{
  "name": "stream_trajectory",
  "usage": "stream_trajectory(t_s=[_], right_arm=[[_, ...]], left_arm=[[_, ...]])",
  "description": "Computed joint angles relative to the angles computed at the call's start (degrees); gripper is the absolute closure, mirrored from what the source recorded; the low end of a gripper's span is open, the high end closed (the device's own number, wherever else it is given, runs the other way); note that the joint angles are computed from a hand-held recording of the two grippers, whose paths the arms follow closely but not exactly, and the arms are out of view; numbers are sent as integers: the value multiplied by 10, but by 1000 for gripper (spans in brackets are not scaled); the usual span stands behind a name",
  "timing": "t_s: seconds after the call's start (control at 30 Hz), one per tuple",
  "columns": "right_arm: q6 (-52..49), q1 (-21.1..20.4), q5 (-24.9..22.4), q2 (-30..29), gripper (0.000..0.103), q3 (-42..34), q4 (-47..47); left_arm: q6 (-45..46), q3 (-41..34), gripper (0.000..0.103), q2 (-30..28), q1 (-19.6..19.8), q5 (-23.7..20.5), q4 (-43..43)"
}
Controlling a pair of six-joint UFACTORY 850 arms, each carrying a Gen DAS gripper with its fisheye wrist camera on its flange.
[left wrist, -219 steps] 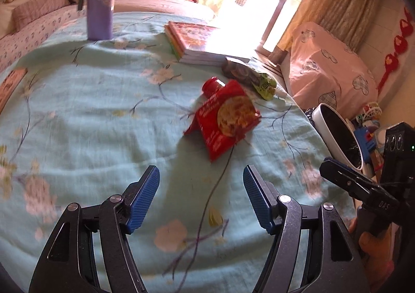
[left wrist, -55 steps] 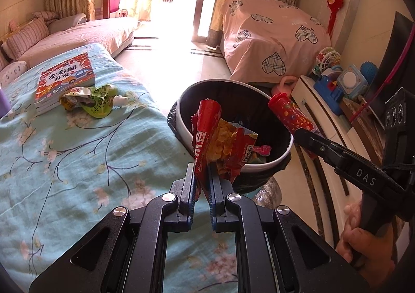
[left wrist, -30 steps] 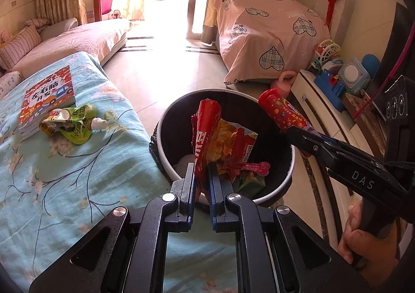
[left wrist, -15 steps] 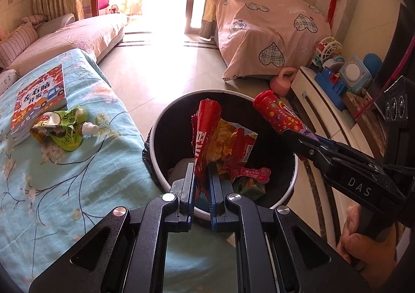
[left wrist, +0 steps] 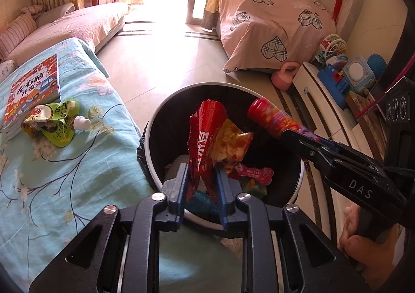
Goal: Collect trash
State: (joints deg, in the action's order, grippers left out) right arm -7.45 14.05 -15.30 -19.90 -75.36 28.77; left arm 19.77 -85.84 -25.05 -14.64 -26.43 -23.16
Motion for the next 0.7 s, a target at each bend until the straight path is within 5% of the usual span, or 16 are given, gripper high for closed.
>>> stream_trajectory(t_s=[0.03,0.1,0.37,0.47,0.7], right_arm=[[-7,-1,-3,-1,64,-2,10],[-7,-5,-10,-3,46,-5,20],[-45,2,13,35,31,30,76],[-91,9,17,52,9,48,133],[-214,42,27,95,3,102,295]], left_arm=[[-4,0,70,0,1,-4,0],[3,8,57,7,5,0,-13],[59,90,51,71,31,25,-90],[93,138,43,107,45,37,-140],[173,245,39,194,88,55,-235]])
